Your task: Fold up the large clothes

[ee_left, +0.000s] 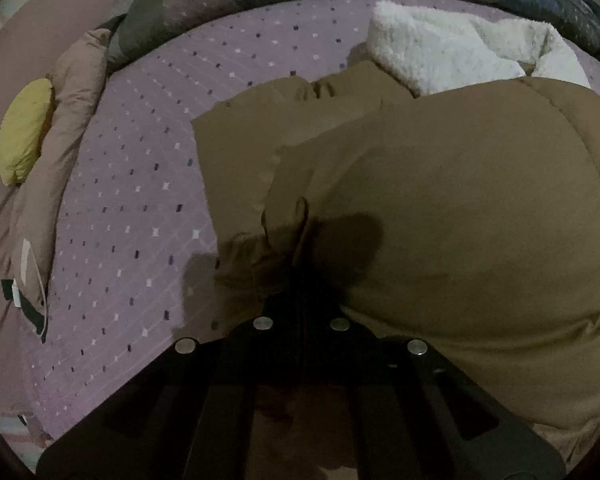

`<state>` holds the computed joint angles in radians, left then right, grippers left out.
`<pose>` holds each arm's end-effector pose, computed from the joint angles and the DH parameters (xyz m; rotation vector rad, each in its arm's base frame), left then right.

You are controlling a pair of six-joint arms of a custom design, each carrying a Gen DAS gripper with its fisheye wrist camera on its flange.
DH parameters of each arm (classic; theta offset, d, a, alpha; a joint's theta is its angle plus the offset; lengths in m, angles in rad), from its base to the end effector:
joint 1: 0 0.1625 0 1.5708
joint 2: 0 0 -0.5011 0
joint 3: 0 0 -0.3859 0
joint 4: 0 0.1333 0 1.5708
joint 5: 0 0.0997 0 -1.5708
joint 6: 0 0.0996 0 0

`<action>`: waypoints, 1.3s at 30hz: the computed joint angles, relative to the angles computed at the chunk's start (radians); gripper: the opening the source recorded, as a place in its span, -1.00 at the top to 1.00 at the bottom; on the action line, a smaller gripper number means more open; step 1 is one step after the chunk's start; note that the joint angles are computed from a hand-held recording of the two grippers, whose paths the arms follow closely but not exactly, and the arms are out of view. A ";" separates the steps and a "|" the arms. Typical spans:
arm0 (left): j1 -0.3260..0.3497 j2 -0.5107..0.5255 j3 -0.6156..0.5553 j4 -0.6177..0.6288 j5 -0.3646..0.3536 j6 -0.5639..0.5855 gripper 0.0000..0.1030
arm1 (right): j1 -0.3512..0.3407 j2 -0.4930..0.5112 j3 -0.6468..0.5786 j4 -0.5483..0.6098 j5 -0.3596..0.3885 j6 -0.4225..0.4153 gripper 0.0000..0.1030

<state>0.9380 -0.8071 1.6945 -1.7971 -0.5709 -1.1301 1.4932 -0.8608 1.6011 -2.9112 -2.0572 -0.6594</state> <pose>-0.2010 -0.6412 0.1215 -0.1289 2.0311 -0.4066 0.0288 -0.7480 0.2659 0.5203 -2.3907 0.4861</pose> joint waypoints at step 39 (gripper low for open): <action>-0.132 -0.085 0.211 -0.133 -0.021 -0.132 0.19 | -0.006 -0.204 0.330 -0.154 0.106 -0.059 -0.31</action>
